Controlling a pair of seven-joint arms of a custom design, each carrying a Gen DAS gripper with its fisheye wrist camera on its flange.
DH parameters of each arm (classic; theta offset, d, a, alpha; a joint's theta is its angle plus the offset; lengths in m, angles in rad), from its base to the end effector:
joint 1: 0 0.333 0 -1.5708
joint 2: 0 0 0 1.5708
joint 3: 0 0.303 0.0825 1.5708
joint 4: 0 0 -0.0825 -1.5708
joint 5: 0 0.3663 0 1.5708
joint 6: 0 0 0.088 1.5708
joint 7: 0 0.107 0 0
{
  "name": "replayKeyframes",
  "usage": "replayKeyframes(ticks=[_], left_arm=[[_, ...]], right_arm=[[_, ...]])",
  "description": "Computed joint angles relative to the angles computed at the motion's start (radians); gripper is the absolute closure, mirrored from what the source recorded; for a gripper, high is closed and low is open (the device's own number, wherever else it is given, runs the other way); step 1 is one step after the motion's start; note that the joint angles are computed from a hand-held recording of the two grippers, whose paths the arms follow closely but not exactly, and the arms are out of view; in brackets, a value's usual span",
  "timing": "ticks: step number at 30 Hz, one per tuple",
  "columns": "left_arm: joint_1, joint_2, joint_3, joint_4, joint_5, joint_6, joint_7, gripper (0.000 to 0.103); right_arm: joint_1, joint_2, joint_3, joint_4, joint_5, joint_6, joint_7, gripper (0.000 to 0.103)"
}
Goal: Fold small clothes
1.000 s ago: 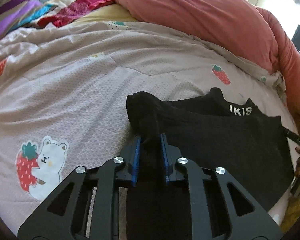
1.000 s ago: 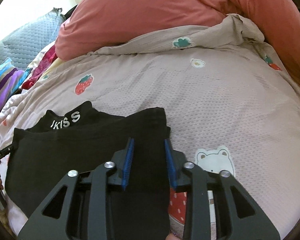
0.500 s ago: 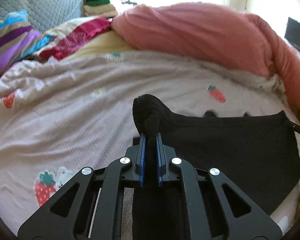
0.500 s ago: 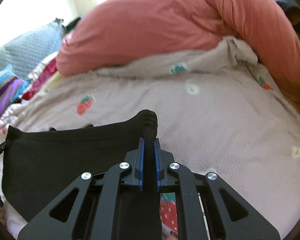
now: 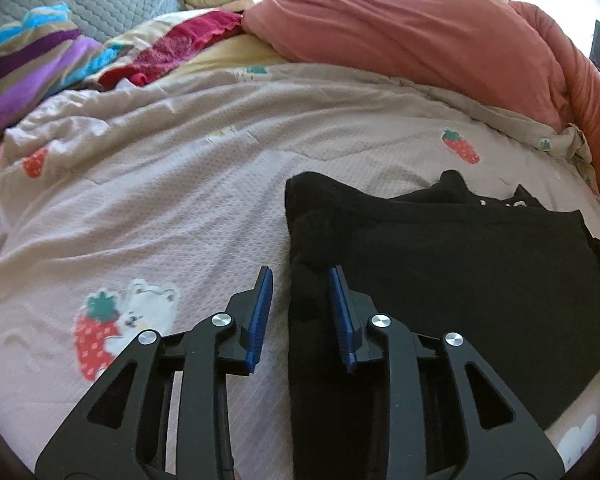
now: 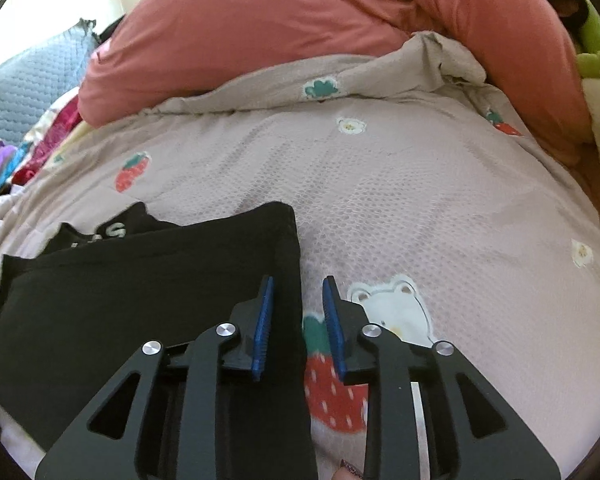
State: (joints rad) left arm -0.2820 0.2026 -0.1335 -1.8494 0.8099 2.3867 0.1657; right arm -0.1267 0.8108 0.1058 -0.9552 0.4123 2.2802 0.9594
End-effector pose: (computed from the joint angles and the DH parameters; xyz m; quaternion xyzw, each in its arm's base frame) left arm 0.5756 -0.2414 0.4480 -0.8053 0.4855 -0.1931 0.2804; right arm 0.7801 -0.0410 0.4465 -0.7728 0.5417 -0.1253 0.3060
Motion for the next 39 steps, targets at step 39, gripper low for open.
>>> replayKeyframes(ticks=[39], left_arm=[[-0.099,-0.043,-0.077,-0.065,-0.114,-0.005,0.049,0.062]], right_arm=[[0.075,-0.494,-0.098,-0.718,0.199,0.127,-0.361,0.054]])
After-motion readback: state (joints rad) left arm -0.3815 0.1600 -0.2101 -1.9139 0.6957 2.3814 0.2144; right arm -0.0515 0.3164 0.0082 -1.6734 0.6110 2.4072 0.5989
